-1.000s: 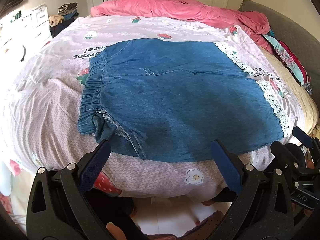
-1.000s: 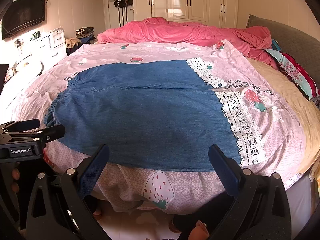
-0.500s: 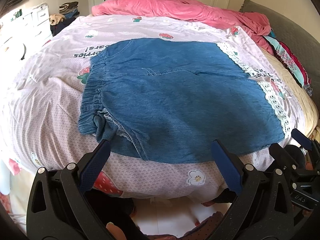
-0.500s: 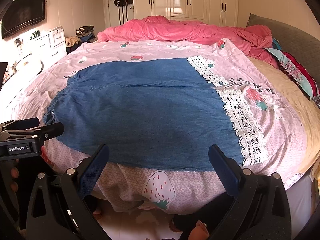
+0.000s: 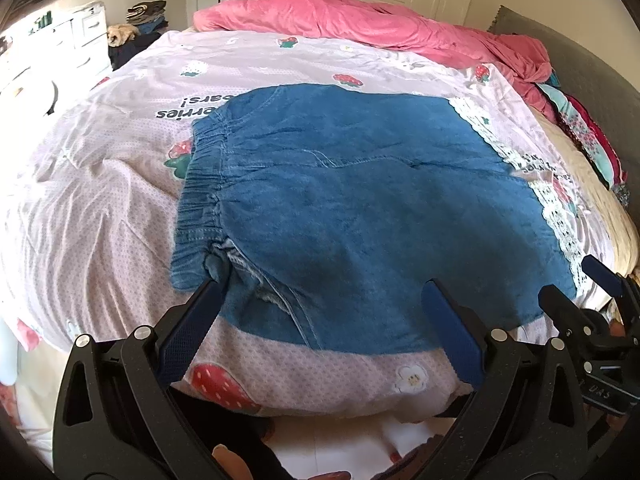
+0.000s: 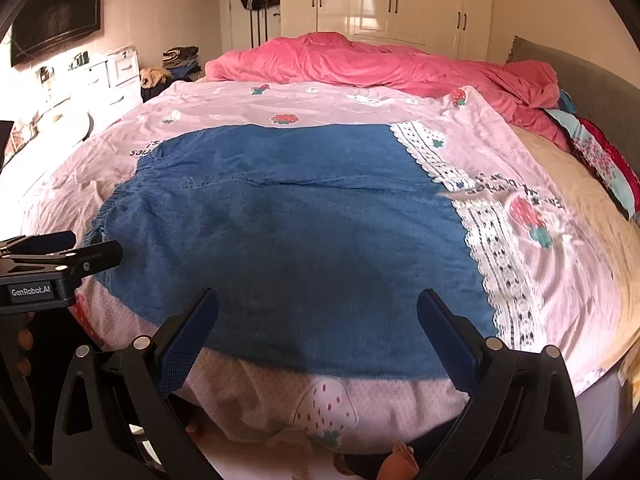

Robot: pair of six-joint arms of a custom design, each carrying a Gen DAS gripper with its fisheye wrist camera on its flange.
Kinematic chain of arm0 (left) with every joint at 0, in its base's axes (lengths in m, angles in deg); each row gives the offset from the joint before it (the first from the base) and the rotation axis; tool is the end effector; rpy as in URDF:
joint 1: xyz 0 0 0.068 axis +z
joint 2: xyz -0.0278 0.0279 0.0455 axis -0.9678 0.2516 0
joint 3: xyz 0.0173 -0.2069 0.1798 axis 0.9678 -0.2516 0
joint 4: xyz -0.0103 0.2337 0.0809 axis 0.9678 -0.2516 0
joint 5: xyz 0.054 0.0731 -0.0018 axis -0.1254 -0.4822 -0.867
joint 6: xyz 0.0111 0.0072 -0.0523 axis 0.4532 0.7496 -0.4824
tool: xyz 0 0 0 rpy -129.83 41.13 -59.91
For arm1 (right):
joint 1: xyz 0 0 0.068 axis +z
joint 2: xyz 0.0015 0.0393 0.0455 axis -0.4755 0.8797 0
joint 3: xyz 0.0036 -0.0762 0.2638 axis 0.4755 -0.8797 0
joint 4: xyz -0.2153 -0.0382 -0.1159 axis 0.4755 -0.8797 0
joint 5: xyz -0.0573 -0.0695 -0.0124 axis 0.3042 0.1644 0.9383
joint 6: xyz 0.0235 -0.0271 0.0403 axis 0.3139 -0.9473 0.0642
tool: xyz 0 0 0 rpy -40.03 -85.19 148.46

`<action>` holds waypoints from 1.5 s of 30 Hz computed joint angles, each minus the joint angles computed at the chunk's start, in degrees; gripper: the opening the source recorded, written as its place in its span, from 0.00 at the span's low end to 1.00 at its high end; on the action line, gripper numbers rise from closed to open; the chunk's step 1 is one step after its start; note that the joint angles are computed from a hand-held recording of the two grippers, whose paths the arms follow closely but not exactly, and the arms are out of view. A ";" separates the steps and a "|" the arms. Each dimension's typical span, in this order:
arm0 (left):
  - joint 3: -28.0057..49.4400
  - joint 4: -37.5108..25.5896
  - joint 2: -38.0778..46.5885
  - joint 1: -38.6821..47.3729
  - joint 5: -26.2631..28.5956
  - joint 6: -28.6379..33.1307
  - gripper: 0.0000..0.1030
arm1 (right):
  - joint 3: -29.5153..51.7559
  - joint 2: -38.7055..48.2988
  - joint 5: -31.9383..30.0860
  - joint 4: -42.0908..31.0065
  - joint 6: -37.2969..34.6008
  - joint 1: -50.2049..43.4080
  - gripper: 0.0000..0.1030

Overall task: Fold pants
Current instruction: 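Grasp the elastic waistband with the left gripper and lift it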

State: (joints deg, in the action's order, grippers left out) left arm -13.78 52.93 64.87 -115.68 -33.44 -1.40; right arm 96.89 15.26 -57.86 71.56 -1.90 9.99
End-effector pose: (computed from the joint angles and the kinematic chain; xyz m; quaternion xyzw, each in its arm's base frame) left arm 0.2241 -0.1745 0.0750 -0.0018 0.9435 -0.0522 0.3272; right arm 0.1766 0.1233 0.0760 -0.0700 0.9142 0.0283 0.3982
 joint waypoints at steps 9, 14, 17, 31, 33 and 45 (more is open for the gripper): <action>0.51 1.82 1.85 6.25 2.37 2.43 0.91 | 8.71 5.78 -6.72 -2.65 -5.16 -5.39 0.96; 2.10 1.99 3.21 10.07 4.47 4.05 0.91 | 16.90 9.27 -10.05 -7.18 -8.54 -8.18 0.96; 2.83 2.23 3.43 12.96 5.40 5.85 0.91 | 21.26 10.79 -10.91 -9.56 -11.54 -9.91 0.96; 22.71 -8.36 12.46 26.95 11.58 13.66 0.91 | 53.30 25.13 -15.60 -28.42 -24.27 -14.51 0.96; 27.23 -11.58 15.17 27.90 11.55 14.94 0.91 | 59.07 28.02 -16.83 -31.60 -26.51 -14.46 0.96; 45.95 -21.06 28.51 31.84 13.48 20.81 0.85 | 117.24 58.88 -23.39 -67.40 -32.58 -14.30 0.96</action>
State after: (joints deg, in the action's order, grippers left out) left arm 32.17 31.87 93.38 -83.84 -19.97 19.41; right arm 214.13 74.13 -81.25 4.15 -34.48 -4.31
